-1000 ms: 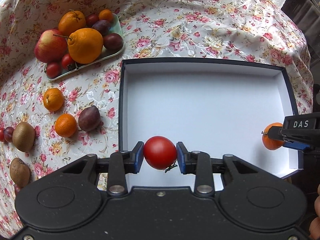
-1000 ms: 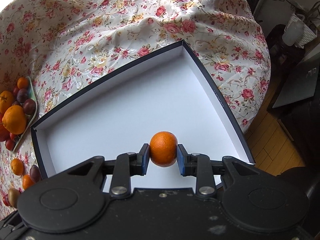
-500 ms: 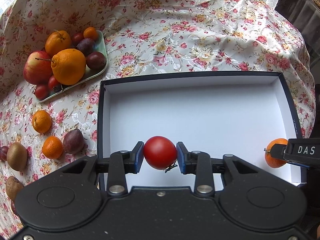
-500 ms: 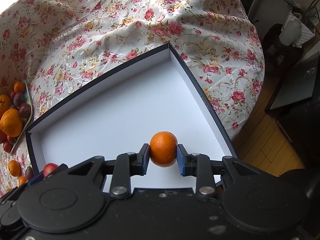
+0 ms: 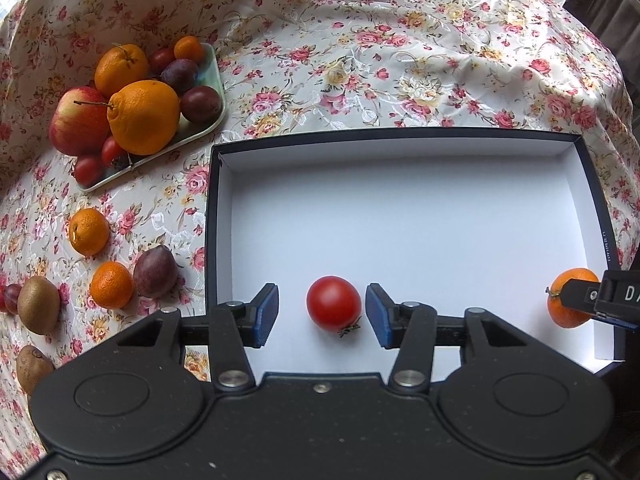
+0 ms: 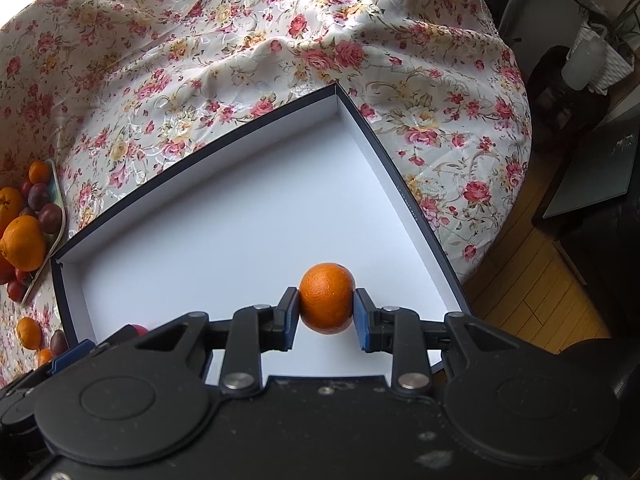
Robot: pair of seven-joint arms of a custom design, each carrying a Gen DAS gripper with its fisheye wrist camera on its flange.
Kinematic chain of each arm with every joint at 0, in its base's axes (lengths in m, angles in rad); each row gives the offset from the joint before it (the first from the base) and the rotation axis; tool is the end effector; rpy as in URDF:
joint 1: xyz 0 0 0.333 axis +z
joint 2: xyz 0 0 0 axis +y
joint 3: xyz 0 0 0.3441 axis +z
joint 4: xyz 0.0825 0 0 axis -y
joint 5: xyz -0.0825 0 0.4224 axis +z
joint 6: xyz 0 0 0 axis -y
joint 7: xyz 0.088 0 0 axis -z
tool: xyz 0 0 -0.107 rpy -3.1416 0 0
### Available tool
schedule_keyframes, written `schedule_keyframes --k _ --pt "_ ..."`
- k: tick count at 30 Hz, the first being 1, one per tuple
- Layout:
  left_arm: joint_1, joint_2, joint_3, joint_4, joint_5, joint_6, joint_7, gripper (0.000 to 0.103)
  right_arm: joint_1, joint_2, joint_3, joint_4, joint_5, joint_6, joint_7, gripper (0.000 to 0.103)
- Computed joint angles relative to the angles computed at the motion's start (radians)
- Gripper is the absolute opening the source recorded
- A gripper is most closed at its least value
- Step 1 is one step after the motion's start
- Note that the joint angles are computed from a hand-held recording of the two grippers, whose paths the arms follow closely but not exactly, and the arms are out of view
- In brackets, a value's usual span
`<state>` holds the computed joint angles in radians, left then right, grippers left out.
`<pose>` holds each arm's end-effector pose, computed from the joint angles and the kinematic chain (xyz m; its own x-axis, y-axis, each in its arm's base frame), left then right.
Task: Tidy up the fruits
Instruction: 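Open the left tool to drop the tomato while the right tool releases the mandarin into the box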
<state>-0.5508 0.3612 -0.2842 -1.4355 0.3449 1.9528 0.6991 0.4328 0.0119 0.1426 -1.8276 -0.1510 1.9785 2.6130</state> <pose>0.5306 -0.5042 0.5299 -0.0346 -0.9990 -0.0300 -0.9583 0.0417 -0.2826 0.5238 0.3279 0.5505 -0.4004 -0.9153 -0.0438 -0.8958 0.4011 -0.1916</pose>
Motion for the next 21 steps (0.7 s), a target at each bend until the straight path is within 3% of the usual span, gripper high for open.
schedule_keyframes --k 10,21 --pt "-0.006 -0.007 -0.006 -0.010 0.001 -0.025 0.024 0.056 -0.005 -0.039 0.009 -0.032 -0.060 0.111 0.030 0.030" --pt "-0.015 -0.012 -0.011 -0.015 0.004 -0.045 0.039 0.056 -0.012 -0.035 0.008 -0.034 -0.012 0.114 0.033 0.030"
